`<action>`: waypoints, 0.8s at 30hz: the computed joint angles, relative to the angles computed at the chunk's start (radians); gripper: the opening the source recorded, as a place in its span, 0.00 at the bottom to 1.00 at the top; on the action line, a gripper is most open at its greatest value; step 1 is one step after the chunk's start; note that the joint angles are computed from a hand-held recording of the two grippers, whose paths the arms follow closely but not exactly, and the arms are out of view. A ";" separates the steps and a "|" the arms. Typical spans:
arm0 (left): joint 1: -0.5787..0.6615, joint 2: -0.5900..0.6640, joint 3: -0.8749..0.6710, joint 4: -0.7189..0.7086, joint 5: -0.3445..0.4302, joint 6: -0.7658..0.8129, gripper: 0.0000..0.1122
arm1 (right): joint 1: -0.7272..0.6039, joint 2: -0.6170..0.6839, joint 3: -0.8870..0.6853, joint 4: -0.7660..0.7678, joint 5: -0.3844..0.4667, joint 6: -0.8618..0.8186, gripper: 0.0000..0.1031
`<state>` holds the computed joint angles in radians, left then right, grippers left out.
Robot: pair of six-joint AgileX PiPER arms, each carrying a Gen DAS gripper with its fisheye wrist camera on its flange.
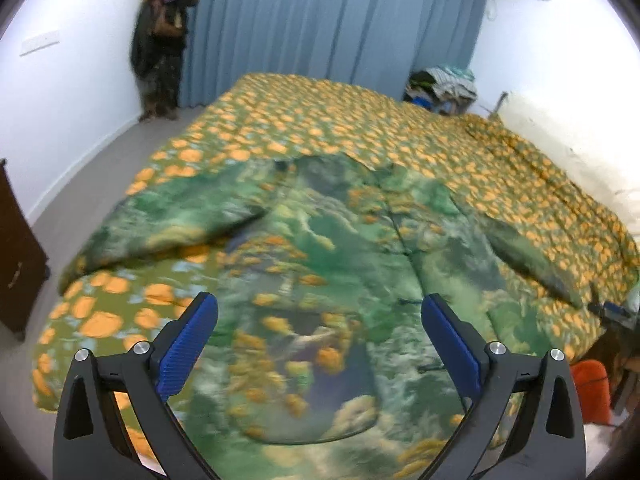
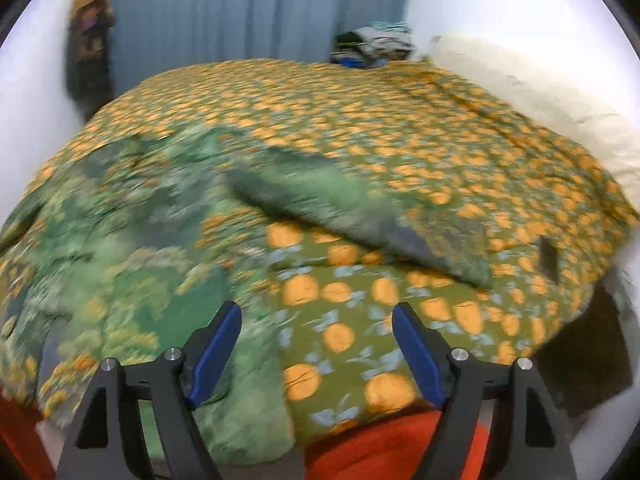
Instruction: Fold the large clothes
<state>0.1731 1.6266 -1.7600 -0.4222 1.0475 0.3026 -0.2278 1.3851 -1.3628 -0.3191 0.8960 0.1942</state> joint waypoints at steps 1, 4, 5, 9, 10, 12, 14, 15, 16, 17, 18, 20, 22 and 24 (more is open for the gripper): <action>-0.014 0.000 0.005 0.017 0.000 -0.010 0.90 | 0.009 0.008 -0.011 -0.046 0.007 0.052 0.77; -0.080 0.016 0.009 0.092 -0.013 -0.055 0.90 | 0.010 0.015 -0.028 -0.094 0.016 0.108 0.77; -0.093 0.013 0.017 0.106 -0.019 -0.065 0.90 | 0.009 0.019 -0.032 -0.107 0.014 0.120 0.77; -0.145 -0.007 0.052 0.185 -0.039 -0.118 0.91 | 0.016 0.030 -0.034 -0.157 0.012 0.154 0.77; -0.158 -0.011 0.060 0.208 -0.044 -0.130 0.91 | 0.015 0.033 -0.036 -0.162 0.010 0.156 0.77; -0.178 -0.016 0.071 0.239 -0.048 -0.151 0.91 | 0.010 0.038 -0.038 -0.169 0.003 0.158 0.77; -0.190 -0.022 0.088 0.258 -0.060 -0.181 0.91 | 0.005 0.045 -0.040 -0.168 -0.004 0.154 0.77; -0.191 -0.022 0.092 0.253 -0.059 -0.184 0.91 | 0.001 0.050 -0.041 -0.167 -0.007 0.151 0.77; -0.191 -0.020 0.094 0.246 -0.058 -0.186 0.91 | -0.002 0.053 -0.038 -0.169 -0.012 0.149 0.77; -0.190 -0.017 0.093 0.241 -0.056 -0.190 0.91 | -0.003 0.058 -0.035 -0.179 -0.015 0.152 0.77; -0.191 -0.018 0.099 0.239 -0.057 -0.198 0.91 | -0.002 0.064 -0.036 -0.194 -0.014 0.155 0.77; -0.200 -0.023 0.114 0.256 -0.070 -0.217 0.91 | -0.002 0.075 -0.031 -0.227 -0.017 0.169 0.77; -0.216 -0.029 0.129 0.289 -0.086 -0.230 0.91 | -0.003 0.084 -0.031 -0.253 -0.013 0.181 0.77; -0.235 -0.034 0.145 0.334 -0.104 -0.249 0.91 | -0.012 0.090 -0.036 -0.252 -0.009 0.179 0.77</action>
